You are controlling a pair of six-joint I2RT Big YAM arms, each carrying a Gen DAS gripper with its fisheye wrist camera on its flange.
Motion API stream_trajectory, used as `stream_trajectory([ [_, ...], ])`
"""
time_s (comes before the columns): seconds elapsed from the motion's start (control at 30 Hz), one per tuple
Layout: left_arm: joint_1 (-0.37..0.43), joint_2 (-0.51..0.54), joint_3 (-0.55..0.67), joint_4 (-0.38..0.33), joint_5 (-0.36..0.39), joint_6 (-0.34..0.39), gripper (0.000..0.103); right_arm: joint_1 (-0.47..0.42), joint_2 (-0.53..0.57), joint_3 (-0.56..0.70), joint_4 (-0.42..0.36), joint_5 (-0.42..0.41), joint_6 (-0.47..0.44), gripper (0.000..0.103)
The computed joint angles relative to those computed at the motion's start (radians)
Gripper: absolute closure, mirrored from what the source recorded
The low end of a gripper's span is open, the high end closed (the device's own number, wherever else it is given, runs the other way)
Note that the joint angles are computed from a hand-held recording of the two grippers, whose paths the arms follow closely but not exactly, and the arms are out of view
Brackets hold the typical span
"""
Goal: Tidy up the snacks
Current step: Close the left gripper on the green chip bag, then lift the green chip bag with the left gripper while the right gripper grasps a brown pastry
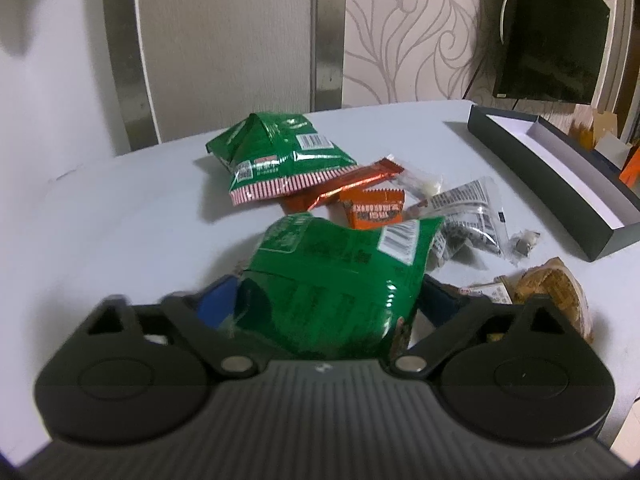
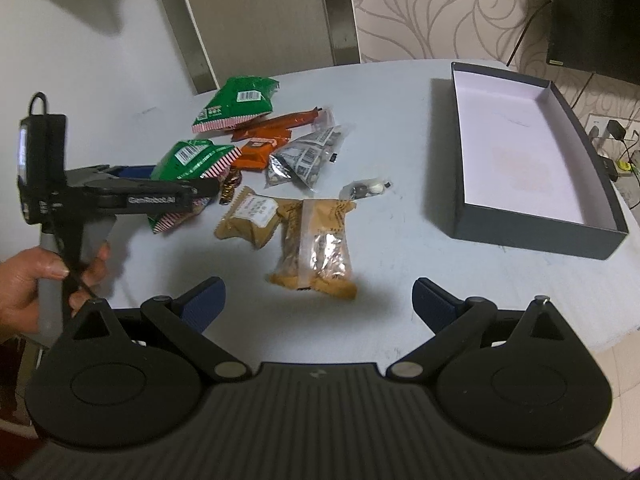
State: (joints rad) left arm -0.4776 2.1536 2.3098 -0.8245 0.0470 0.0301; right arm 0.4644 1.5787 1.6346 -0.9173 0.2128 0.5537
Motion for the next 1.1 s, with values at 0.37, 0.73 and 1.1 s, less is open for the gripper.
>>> stream_trajectory([
  [0.37,0.013,-0.092,-0.129,0.057,0.023,-0.021,0.026,-0.034,0.113,0.094,0.006,-0.019,-0.075,0.024],
  [0.73,0.023,-0.169,-0.240,0.073,0.057,0.008,0.026,-0.041,0.216,0.194,-0.034,-0.036,-0.131,0.061],
  [1.1,0.055,-0.185,-0.270,0.086,0.142,0.039,0.027,0.009,0.174,0.211,-0.096,0.044,-0.054,0.064],
])
